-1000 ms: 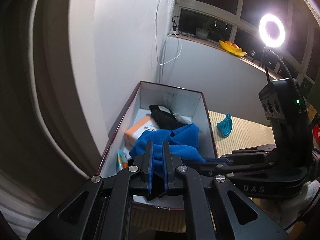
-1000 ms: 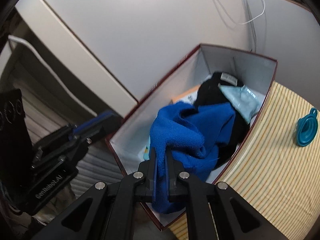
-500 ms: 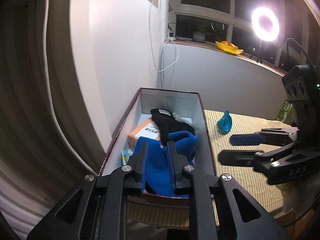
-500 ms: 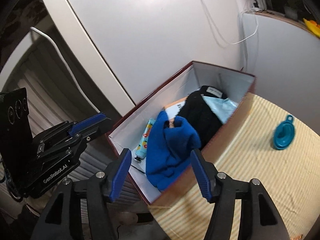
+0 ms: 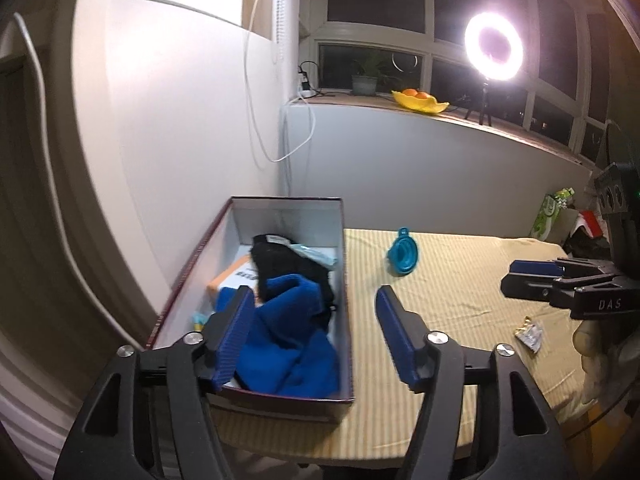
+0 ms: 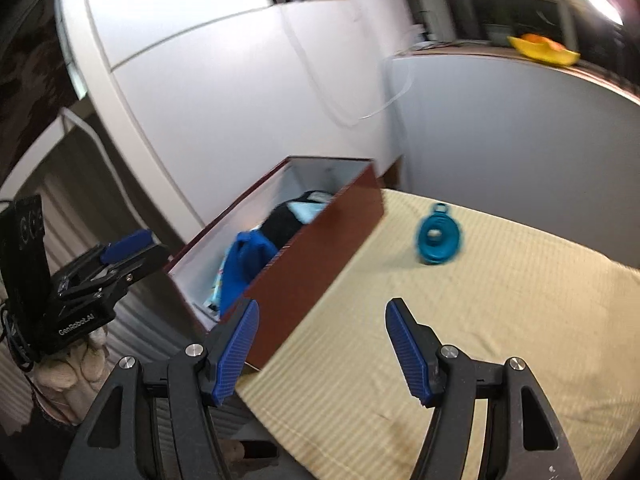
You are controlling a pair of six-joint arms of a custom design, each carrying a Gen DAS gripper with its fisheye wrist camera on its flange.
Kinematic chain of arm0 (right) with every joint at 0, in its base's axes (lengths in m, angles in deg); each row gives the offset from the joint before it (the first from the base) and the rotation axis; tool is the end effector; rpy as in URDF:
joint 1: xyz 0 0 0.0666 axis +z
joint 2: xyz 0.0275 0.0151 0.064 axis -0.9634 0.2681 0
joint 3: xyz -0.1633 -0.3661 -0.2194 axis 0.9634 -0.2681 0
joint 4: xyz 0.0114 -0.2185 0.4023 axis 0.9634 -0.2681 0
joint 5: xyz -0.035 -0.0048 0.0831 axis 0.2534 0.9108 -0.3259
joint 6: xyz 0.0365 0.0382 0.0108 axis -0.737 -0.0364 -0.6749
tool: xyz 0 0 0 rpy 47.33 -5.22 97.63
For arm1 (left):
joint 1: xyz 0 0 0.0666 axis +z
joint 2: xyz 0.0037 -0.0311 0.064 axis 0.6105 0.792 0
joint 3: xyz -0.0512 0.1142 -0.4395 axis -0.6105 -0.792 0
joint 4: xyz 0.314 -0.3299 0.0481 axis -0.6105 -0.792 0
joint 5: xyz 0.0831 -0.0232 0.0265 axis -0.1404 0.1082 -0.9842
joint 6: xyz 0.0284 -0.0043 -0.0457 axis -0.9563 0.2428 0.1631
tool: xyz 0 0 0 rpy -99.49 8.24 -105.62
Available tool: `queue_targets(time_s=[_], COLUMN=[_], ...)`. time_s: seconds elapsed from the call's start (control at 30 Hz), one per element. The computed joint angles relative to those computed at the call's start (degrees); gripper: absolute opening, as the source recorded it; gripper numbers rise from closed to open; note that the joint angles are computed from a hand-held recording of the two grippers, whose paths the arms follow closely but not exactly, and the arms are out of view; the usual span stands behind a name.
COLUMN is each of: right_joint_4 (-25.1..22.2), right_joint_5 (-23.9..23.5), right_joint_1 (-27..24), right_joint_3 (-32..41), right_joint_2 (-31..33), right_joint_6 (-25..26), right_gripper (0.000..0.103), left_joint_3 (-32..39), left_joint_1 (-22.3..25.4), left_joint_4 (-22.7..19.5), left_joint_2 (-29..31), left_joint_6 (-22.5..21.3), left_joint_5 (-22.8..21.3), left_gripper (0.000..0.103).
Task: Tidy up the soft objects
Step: 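Withdraw both tools from the box toward the teal funnel and snack wrapper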
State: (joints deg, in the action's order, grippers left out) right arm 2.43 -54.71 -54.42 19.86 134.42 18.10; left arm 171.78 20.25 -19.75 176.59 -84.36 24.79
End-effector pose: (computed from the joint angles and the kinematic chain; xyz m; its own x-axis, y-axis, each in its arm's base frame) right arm 0.6338 0.2374 0.5169 -0.7181 0.0128 -0.6959 -0.2848 0.9069 0.3106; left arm 0.6183 -0.1951 0.5233 -0.5516 0.1485 -0.8208 0.3096 0.9502 -0.0362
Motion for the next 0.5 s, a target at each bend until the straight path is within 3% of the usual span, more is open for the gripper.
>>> queue_targets(time_s=[0.2, 0.23, 0.33, 0.5], right_joint_4=[3.8, 4.1, 6.5, 6.8], right_joint_5=[2.2, 2.6, 4.7, 6.7], right_joint_1=[-2.8, -3.2, -4.5, -6.8], right_joint_3=[-6.9, -7.9, -11.8, -16.8], right_joint_2=[-5.3, -6.1, -9.3, -13.6], right_joint_6=[-3.2, -3.5, -3.9, -5.3], right_gripper=[0.062, 0.064, 0.084, 0.088], left_joint_3=[-0.2, -0.2, -0.4, -0.5], left_joint_1=[-1.1, -1.2, -1.7, -2.8], left_joint_4=[0.0, -0.1, -0.3, -0.5], left_joint_2=[0.1, 0.2, 0.3, 0.8], left_joint_6=[1.7, 2.1, 3.1, 3.8], left_joint_5=[0.9, 1.2, 1.9, 3.1], left_gripper=[0.068, 0.068, 0.068, 0.068])
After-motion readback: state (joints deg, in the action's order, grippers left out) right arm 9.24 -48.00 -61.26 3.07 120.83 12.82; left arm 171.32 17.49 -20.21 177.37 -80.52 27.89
